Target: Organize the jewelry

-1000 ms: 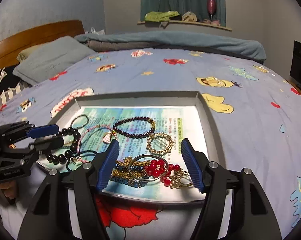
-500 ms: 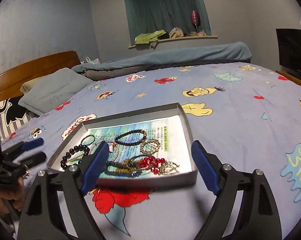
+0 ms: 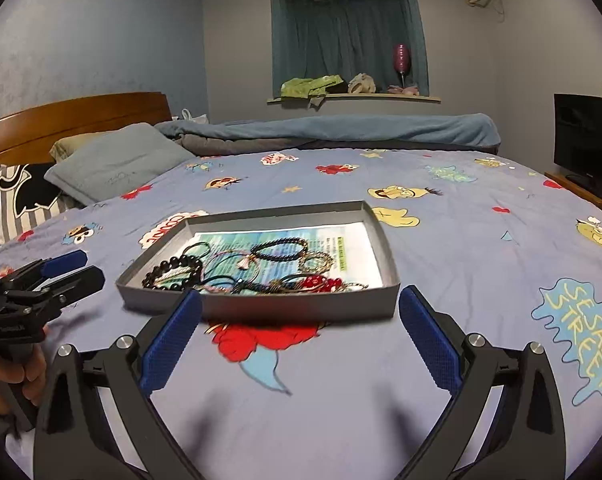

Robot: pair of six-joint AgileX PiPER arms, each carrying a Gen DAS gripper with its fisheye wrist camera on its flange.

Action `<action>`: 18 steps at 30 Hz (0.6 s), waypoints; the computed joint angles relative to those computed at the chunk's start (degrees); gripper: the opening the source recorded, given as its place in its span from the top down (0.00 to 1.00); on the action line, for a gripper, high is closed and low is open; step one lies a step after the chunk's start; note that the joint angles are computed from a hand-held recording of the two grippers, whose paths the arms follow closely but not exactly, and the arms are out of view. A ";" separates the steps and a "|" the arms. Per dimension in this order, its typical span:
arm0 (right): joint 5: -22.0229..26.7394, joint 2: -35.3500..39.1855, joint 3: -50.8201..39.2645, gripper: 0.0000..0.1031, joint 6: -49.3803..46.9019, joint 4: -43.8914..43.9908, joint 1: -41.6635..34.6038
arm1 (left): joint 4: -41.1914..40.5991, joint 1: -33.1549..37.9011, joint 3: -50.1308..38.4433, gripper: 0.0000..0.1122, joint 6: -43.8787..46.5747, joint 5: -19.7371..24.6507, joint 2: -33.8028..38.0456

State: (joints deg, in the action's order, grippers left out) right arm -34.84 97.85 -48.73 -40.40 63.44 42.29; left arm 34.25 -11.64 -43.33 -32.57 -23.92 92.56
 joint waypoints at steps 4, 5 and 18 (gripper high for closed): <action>-1.16 0.03 0.52 0.05 -0.70 0.33 1.35 | -5.37 -0.76 0.89 0.13 5.03 -0.67 -0.07; -1.15 0.22 0.30 0.05 -1.15 0.52 1.38 | -5.67 -0.89 0.82 0.13 5.45 -0.56 -0.02; 0.09 0.46 0.05 0.05 -0.76 0.23 0.80 | -12.03 -2.76 1.63 0.13 12.84 -0.21 -0.90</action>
State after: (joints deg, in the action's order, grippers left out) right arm -34.75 98.31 -48.68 -41.15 63.67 43.09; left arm 22.22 -14.40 -41.69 -19.73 -24.13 91.66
